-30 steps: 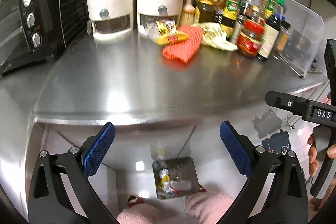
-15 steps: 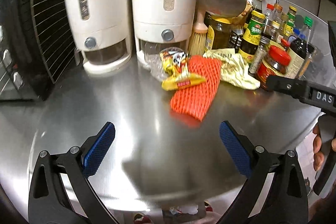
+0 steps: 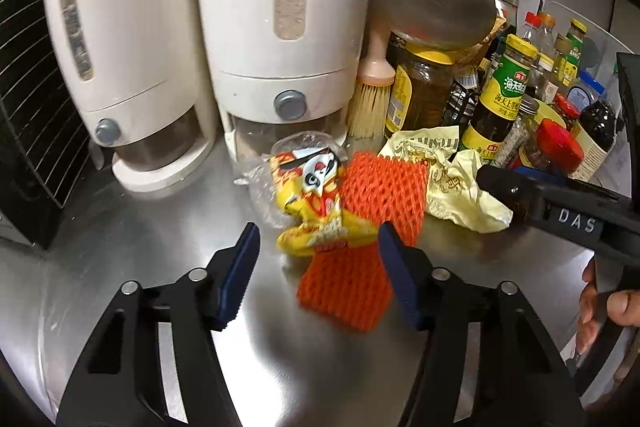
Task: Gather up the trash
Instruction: 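Move both tools back up toward the panda wrapper and yellow paper, then grasp panda snack wrapper with left tool while right grasps yellow crumpled paper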
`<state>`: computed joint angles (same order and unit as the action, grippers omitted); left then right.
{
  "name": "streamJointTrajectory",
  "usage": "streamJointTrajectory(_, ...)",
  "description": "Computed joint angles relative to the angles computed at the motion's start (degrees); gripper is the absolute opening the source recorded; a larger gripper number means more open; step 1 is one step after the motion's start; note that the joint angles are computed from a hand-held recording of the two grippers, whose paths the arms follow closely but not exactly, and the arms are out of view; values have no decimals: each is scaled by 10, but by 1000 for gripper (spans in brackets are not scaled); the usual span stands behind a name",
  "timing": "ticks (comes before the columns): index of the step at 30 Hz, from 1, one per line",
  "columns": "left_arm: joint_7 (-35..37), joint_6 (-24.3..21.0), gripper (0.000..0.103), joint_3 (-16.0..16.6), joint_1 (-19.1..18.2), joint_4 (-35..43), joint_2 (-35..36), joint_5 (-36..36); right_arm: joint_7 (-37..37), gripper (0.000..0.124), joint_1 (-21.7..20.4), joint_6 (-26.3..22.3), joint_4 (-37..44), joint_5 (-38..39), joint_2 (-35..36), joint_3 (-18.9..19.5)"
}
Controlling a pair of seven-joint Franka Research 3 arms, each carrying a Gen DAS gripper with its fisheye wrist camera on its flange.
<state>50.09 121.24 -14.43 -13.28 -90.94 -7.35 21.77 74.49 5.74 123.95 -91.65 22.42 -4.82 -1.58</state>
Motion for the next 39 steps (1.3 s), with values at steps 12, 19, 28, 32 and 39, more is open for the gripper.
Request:
streamJointTrajectory(12,20,-36,39,4,-10,55,56,-8,-2,63,-4,-11,18,0,26,-1)
streamJointTrajectory(19,27,-39,31,9,-10,60,69,-15,-6,63,-6,-18,30,5,43,0)
streamJointTrajectory(28,42,-33,9,15,-4,44,64,-29,-1,55,-5,-18,31,-1,57,3)
streamJointTrajectory(32,45,-28,6,15,-2,37,60,-34,-7,30,-2,-15,23,-18,54,6)
streamJointTrajectory(39,28,-29,4,12,0,27,43,-15,-7,21,4,22,-12,-39,21,8)
